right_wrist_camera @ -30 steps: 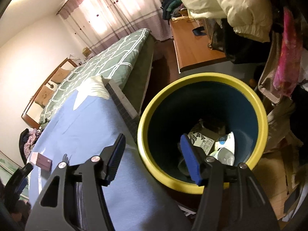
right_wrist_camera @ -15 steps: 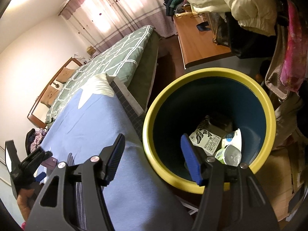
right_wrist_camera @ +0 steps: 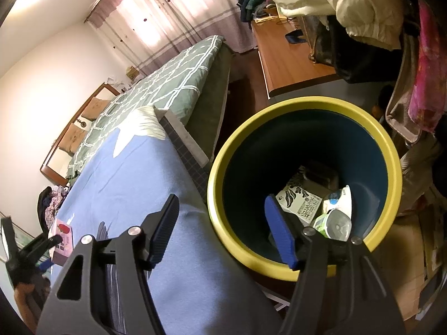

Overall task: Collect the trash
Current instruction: 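Grasp the pink milk carton with the left gripper and lift it, then carry the pink carton over the yellow bin and open the left gripper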

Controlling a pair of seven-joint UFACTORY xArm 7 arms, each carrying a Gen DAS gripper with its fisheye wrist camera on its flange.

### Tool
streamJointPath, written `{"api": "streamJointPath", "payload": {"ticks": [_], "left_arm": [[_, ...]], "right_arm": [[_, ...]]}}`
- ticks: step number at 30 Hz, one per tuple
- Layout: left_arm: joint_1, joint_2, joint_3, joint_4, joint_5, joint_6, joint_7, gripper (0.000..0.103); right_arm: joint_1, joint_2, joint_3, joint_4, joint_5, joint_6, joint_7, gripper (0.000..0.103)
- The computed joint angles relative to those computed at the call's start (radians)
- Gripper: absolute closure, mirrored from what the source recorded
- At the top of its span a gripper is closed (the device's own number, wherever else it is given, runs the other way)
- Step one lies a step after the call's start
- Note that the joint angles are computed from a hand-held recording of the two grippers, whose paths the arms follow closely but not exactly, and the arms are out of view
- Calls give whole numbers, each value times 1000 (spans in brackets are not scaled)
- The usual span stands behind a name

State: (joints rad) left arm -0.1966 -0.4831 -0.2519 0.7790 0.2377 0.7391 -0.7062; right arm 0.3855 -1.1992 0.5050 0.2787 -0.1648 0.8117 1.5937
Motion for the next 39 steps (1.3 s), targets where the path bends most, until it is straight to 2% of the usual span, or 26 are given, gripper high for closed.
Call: {"api": "streamJointPath", "payload": {"ticks": [5,7,11,14,17,20,24,28,33,36,39], "left_arm": [[-4,110,47,90,-51,46,47,41],[-7,128,56,99,-57,51,65,62],[-28,105,63,84,-77,33,118,64],[-55,63,45,68,-84,15,151,64],[-99,34,26,67,-124,7,187,64],[-146,19,-21,91,-135,-3,209,64],[-215,60,-75,155,-157,-12,222,64],[-289,181,-144,272,-145,-13,225,64],[-389,393,-213,451,-39,5,167,64],[-462,532,-225,574,12,42,142,64],[-526,637,-207,670,40,78,136,64]], "right_arm": [[1,-7,3,-2,-3,-5,4,42],[3,-22,10,-6,-6,-2,11,42],[31,-93,22,-18,-10,36,18,42],[60,-176,17,-18,-8,115,4,42],[85,-263,29,-1,-4,236,-24,42],[101,-310,51,23,13,322,-54,42],[114,-325,88,59,43,386,-95,42],[122,-343,130,94,61,482,-123,42],[138,-409,150,105,88,607,-146,42],[139,-453,153,106,99,669,-161,42],[130,-491,154,103,102,710,-184,42]]}}
